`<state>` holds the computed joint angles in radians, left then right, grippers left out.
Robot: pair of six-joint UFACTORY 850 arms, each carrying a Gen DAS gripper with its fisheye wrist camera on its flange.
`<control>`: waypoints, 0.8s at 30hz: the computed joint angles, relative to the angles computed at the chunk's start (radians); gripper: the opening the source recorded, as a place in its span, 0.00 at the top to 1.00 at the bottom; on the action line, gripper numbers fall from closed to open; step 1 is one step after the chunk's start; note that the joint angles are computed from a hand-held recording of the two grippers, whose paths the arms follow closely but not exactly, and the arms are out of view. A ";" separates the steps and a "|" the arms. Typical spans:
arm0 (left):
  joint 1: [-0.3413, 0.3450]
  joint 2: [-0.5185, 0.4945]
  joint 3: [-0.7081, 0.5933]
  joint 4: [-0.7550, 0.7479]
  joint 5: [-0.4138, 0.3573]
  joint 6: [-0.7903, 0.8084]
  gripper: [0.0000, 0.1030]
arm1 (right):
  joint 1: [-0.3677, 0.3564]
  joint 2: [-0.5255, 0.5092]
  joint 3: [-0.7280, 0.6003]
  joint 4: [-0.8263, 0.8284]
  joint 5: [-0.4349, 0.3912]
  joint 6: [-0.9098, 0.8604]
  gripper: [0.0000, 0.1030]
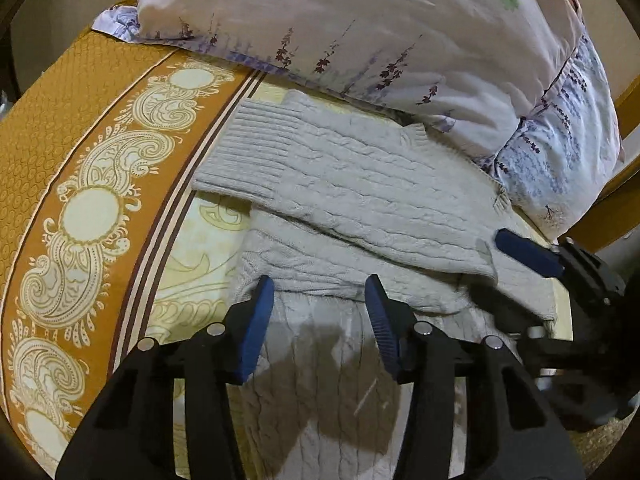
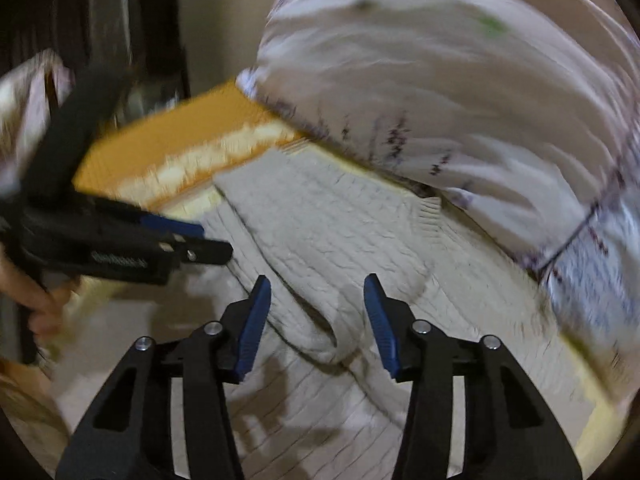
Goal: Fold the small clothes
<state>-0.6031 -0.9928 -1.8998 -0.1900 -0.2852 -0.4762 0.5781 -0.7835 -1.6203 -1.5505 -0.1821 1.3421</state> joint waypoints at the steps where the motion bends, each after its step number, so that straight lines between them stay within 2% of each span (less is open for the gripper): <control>1: 0.000 -0.002 -0.004 -0.001 -0.004 0.002 0.52 | 0.008 -0.012 -0.013 0.026 -0.027 -0.050 0.56; 3: 0.004 -0.004 -0.013 -0.036 -0.015 0.031 0.52 | 0.025 -0.030 -0.020 -0.047 -0.090 -0.024 0.56; 4: 0.007 -0.003 -0.014 -0.063 -0.016 0.053 0.52 | 0.032 -0.038 -0.022 -0.084 -0.122 -0.005 0.60; 5: 0.010 0.003 -0.005 -0.094 -0.014 0.079 0.54 | 0.039 -0.049 -0.030 -0.099 -0.160 -0.006 0.72; 6: 0.011 0.003 -0.006 -0.104 -0.017 0.085 0.55 | 0.046 -0.061 -0.032 -0.121 -0.218 0.012 0.79; 7: 0.013 0.005 -0.005 -0.110 -0.020 0.089 0.58 | 0.046 -0.063 -0.030 -0.148 -0.235 0.057 0.91; 9: 0.017 0.004 -0.008 -0.129 -0.029 0.096 0.65 | 0.038 -0.043 -0.002 -0.231 -0.259 0.249 0.94; 11: 0.029 0.013 0.006 -0.168 -0.032 0.107 0.82 | 0.026 -0.003 0.049 -0.299 -0.291 0.459 0.95; 14: 0.047 0.027 0.045 -0.339 -0.019 0.220 0.94 | -0.014 0.067 0.141 -0.340 -0.287 0.773 0.95; 16: 0.046 0.026 0.041 -0.319 -0.029 0.205 0.94 | -0.054 0.088 0.179 -0.309 -0.216 0.916 0.94; 18: 0.038 0.017 0.019 -0.214 -0.042 0.127 0.94 | -0.081 0.077 0.179 -0.220 -0.137 0.892 0.88; 19: 0.036 0.015 0.015 -0.198 -0.045 0.116 0.94 | -0.080 0.071 0.173 -0.161 -0.139 0.821 0.82; 20: 0.038 0.016 0.017 -0.222 -0.044 0.135 0.94 | -0.073 0.067 0.171 -0.144 -0.160 0.780 0.73; 23: 0.045 0.022 0.032 -0.291 -0.037 0.190 0.94 | -0.042 0.065 0.167 -0.192 -0.254 0.719 0.62; 24: 0.044 0.021 0.030 -0.284 -0.041 0.184 0.94 | -0.021 0.059 0.159 -0.201 -0.307 0.659 0.59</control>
